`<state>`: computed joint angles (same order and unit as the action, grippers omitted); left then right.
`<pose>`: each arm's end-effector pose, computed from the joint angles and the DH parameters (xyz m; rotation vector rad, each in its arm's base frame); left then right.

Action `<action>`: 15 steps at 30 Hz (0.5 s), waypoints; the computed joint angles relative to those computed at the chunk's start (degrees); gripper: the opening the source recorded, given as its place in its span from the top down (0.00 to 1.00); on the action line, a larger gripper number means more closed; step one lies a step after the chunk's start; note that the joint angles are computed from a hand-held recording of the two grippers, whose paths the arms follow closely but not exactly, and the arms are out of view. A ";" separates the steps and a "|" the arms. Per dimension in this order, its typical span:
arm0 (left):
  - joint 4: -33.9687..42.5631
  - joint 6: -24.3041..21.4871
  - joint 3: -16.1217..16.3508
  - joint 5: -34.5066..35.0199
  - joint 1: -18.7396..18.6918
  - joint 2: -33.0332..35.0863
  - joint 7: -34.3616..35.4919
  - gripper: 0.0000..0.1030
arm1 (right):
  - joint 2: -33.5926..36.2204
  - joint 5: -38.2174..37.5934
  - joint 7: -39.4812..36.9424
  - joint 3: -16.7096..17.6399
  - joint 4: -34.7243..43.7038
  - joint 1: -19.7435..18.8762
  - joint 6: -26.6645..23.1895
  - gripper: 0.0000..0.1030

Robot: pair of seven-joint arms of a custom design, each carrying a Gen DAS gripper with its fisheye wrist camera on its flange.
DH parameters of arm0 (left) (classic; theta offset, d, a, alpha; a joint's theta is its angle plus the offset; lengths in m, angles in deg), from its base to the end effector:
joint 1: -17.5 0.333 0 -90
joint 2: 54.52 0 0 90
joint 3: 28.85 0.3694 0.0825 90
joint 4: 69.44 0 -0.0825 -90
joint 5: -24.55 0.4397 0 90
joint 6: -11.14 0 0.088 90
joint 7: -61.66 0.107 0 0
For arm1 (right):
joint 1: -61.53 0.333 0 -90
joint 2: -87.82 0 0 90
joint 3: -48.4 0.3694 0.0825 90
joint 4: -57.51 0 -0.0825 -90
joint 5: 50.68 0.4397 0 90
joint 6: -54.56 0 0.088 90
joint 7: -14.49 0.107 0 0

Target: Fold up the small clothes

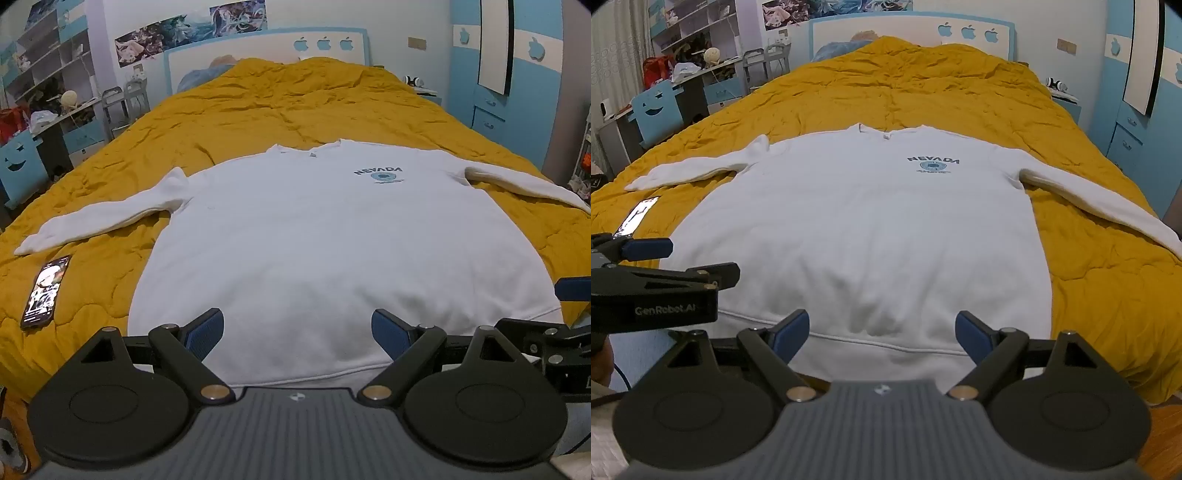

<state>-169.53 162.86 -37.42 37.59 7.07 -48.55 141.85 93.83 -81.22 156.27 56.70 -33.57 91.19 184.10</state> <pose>0.6648 -0.2297 0.6378 -1.4634 2.0018 -0.7861 0.5630 0.4148 0.6804 -1.7582 1.7990 -0.6349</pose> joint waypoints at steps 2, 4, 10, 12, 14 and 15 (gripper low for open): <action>0.17 -0.31 0.06 0.21 -0.05 0.07 -0.29 0.00 | -0.01 0.24 -0.01 0.00 -0.03 -0.02 0.12 0.20; -0.25 0.54 0.01 -0.09 0.07 -0.05 0.25 0.00 | -0.04 0.13 -0.02 0.00 -0.04 0.00 0.19 0.20; -0.42 0.43 0.02 -0.86 0.35 -0.44 0.84 0.00 | -0.02 0.05 0.01 -0.01 -0.04 0.01 0.18 0.20; -0.62 0.50 0.00 -0.61 0.30 -0.58 0.51 0.00 | 0.00 0.07 -0.06 -0.01 -0.03 0.01 0.21 0.20; -0.65 0.55 -0.04 -0.58 0.31 -0.57 0.45 0.00 | -0.02 0.15 -0.08 -0.02 -0.09 -0.02 0.31 0.20; -0.69 0.55 -0.06 -0.74 0.35 -0.60 0.61 0.00 | -0.02 0.19 -0.12 -0.02 -0.13 -0.03 0.38 0.20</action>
<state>-170.22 163.41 -37.48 36.85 7.42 -49.15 142.47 93.81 -81.03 156.15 56.68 -33.70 91.16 184.48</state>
